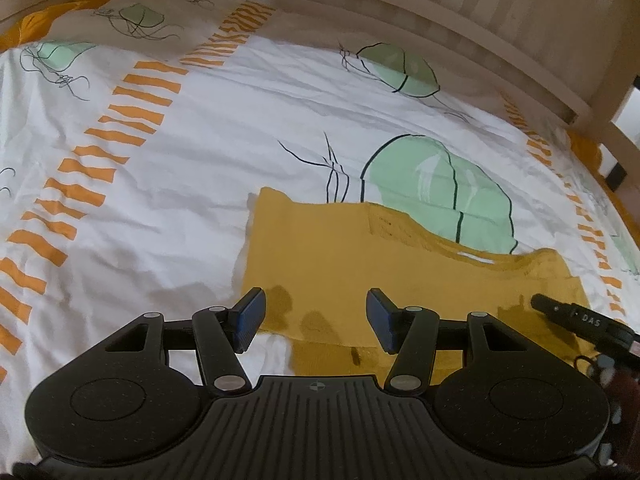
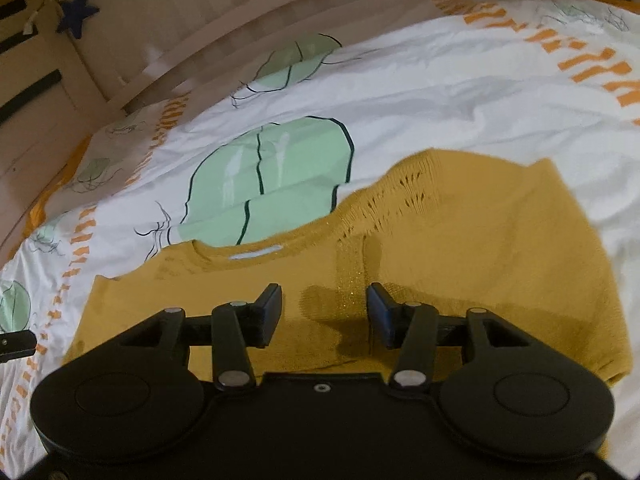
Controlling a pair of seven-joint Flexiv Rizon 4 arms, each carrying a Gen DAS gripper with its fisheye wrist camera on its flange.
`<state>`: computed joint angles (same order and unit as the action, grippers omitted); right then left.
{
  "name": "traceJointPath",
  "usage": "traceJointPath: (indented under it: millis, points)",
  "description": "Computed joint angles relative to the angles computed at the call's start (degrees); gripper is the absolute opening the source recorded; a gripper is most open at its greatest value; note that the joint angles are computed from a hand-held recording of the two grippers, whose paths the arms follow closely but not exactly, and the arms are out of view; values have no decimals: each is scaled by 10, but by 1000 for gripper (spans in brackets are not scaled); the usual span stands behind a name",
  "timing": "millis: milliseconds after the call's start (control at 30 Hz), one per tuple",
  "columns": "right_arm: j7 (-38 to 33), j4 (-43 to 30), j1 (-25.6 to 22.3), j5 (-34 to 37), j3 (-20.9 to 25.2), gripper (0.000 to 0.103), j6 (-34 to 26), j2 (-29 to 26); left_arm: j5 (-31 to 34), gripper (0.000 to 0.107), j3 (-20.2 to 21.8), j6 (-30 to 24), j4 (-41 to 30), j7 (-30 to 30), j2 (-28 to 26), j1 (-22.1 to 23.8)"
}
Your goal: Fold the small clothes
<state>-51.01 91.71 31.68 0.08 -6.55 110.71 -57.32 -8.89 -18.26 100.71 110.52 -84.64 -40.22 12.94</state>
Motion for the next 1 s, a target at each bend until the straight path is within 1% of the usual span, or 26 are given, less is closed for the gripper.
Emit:
traceJointPath:
  millis: [33,67,100,167,200,267,300,400,433,467,533,633,700,733,767,833,867,900,933,967,1000]
  points:
    - [2,-2,1,1,-1,25,-4,0,-1,54,2,-1,-1,-1,0,-1]
    - [1,-4,1,-3,0,12,-14,1,-2,54,2,-1,-2,-2,0,-1]
    - [-1,-6,0,-11,1,12,-22,4,-2,54,3,-2,-2,-2,-1,-1]
    - [-17,-3,14,-24,-15,11,-23,12,-3,54,6,-3,-3,-2,0,-3]
    - [-30,2,20,-29,-21,11,-8,18,-4,54,9,-4,-3,-3,0,-5]
    - [-57,21,15,-37,-10,11,27,41,-7,54,15,-5,-4,-5,0,-9]
    - [-72,33,19,-32,-15,11,40,53,-8,54,16,-5,-4,-5,0,-10]
    - [-128,78,75,26,-83,11,59,86,-10,54,25,-9,-6,-3,0,-19]
    - [-144,92,97,49,-112,11,49,91,-10,54,26,-11,-7,-2,-1,-21]
    - [-153,99,105,63,-126,11,33,93,-9,54,27,-13,-8,1,-1,-24]
    - [-152,104,94,73,-122,11,-4,94,-9,54,30,-18,-10,7,-3,-29]
    - [-137,104,79,56,-117,12,-56,81,-10,54,33,-28,-13,16,-6,-37]
    - [-121,107,61,42,-98,12,-63,79,-13,54,33,-35,-14,23,-7,-38]
    - [-113,110,56,38,-92,15,-59,77,-15,54,34,-37,-15,25,-8,-38]
    - [-107,112,58,36,-94,20,-55,77,-17,54,35,-38,-16,27,-9,-39]
    - [-100,114,58,27,-95,21,-52,77,-22,54,39,-37,-17,28,-9,-43]
    - [-97,113,60,26,-97,33,-51,77,-23,54,41,-36,-17,29,-8,-45]
    - [-94,113,54,23,-93,41,-47,77,-25,54,43,-36,-16,29,-8,-47]
    - [-89,111,53,25,-93,54,-42,75,-26,54,45,-35,-15,29,-8,-49]
    - [-82,112,54,31,-94,60,-35,74,-27,54,45,-35,-15,30,-8,-49]
    - [-75,107,46,34,-86,60,-30,71,-27,54,43,-36,-15,31,-8,-48]
